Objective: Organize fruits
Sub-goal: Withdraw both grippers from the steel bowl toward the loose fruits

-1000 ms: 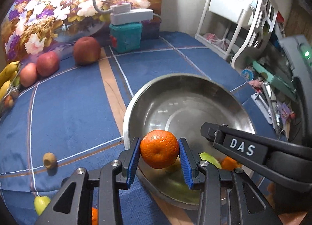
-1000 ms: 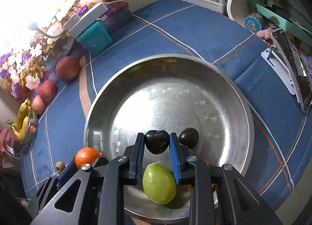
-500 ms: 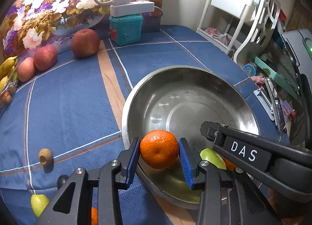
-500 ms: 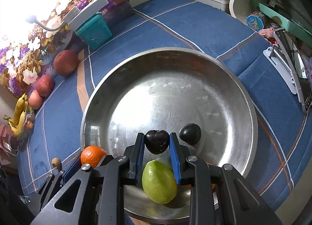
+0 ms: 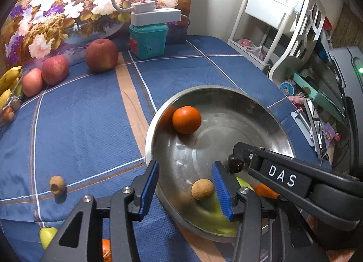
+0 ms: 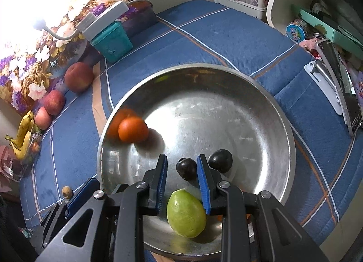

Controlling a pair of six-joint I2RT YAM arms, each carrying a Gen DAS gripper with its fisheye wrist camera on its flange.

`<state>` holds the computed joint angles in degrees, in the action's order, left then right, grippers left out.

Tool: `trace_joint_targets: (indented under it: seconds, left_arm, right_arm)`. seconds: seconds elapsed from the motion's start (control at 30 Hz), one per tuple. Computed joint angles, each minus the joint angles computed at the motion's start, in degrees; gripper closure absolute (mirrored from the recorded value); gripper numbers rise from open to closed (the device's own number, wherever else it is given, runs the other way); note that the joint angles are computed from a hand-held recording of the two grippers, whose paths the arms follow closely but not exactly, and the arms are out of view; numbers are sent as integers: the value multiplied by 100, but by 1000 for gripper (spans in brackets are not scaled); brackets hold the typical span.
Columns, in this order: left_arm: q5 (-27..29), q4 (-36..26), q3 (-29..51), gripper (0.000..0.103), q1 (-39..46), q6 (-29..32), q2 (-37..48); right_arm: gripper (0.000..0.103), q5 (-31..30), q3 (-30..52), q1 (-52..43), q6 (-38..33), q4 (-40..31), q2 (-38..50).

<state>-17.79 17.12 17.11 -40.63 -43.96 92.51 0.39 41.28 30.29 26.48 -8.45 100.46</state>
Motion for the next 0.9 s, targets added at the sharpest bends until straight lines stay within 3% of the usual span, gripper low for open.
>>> trace_joint_targets:
  seconds: [0.33,0.73,0.8,0.83,0.9]
  left_arm:
    - [144,-300,-319,51,496,-14,-600]
    - [797,-726,-898,51,1973,-123,-1459]
    - [864,-751,-914,44,2096,-72,-1484]
    - [865,-802,-935,33,2149,-53,-1548]
    - [778,-898,-921,26,2187,-96,-1570]
  right_arm:
    - [75,54,-18,52,-19,-78,-124]
    - [76,266,155,649,-127,-263,-65]
    - [76,316,183,726,-152,-287,-77]
    - [75,338,188,754,-154,-293,-84]
    - [55,389,195,798,-182,-270,-74]
